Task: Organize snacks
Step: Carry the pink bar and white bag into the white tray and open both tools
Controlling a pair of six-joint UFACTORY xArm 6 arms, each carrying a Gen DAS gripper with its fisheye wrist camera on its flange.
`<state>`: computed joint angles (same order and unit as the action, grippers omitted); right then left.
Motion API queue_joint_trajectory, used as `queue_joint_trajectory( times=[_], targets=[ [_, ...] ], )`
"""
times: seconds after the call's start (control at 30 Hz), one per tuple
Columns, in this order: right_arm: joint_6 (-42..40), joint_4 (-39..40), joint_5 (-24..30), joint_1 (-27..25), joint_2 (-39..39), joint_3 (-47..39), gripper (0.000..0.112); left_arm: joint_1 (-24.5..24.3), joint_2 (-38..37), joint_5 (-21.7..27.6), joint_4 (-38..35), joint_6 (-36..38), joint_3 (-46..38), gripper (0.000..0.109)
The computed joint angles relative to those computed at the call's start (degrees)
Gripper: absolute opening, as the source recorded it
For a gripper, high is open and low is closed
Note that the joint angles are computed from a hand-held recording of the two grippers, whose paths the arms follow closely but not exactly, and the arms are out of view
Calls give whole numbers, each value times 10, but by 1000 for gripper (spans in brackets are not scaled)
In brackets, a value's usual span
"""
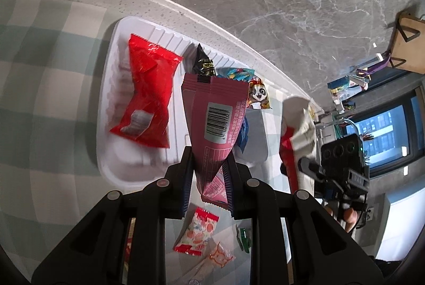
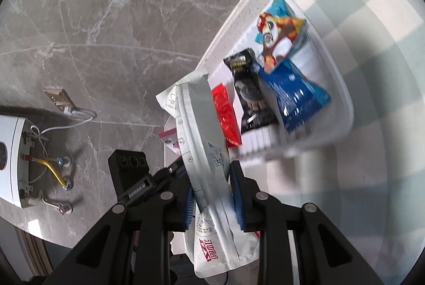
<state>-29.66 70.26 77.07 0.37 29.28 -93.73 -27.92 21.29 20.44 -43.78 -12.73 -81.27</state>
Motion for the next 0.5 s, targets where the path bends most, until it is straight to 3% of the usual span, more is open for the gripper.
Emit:
queue_joint_trajectory(
  times=[0.5],
  targets=[
    [59,-20,-20,30,108,-154,27,17,84,50,33,-15,-113,20]
  ],
)
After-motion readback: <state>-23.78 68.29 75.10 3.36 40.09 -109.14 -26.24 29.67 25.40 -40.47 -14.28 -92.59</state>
